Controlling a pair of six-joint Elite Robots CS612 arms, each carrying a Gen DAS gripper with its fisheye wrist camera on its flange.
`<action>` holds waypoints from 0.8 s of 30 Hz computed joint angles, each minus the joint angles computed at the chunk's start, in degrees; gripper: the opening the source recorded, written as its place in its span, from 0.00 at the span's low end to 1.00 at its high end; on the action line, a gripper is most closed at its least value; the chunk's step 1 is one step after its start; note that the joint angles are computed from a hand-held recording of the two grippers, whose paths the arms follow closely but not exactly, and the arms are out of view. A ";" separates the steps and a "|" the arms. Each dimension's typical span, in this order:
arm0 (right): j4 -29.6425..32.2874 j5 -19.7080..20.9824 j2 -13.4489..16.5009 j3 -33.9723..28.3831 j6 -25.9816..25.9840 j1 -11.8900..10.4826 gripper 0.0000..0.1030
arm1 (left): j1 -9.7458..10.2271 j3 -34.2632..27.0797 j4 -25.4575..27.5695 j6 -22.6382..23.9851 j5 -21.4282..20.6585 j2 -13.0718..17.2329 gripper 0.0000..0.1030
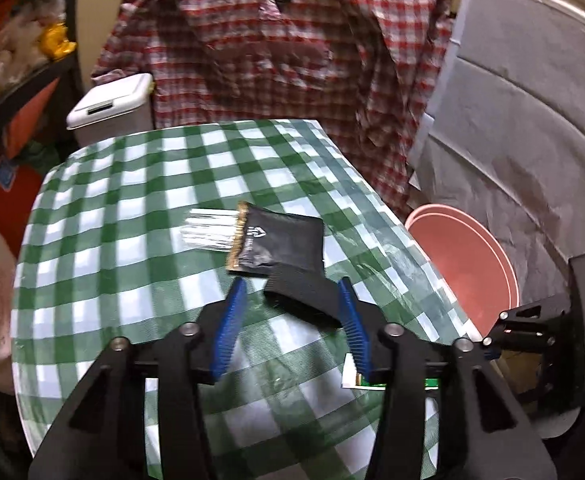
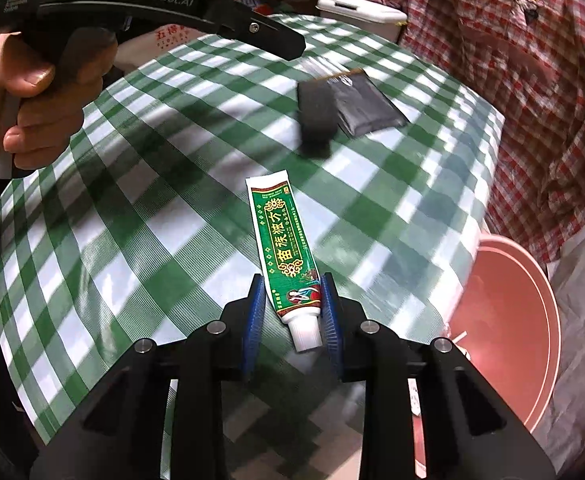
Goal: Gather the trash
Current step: 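Close the right tool on the green toothpaste tube, then grasp the black sock with left tool while right tool holds the tube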
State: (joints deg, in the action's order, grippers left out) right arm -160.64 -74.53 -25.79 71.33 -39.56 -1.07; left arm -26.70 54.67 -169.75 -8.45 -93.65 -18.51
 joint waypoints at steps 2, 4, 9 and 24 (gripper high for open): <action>-0.04 -0.34 -0.05 0.18 0.44 -0.20 0.28 | 0.02 -1.58 1.54 -0.71 -0.26 0.77 0.49; -0.04 -0.23 -0.16 0.38 0.78 -0.39 0.28 | 0.09 -2.67 2.68 -1.39 -0.50 1.34 0.49; -0.14 -0.28 -0.37 0.82 0.65 -0.47 0.28 | 0.16 -5.71 6.25 -2.40 -0.11 3.02 0.49; -1.88 -0.34 -0.95 1.91 1.44 -0.60 0.28 | 0.52 -4.87 6.18 -1.75 -0.19 2.33 0.00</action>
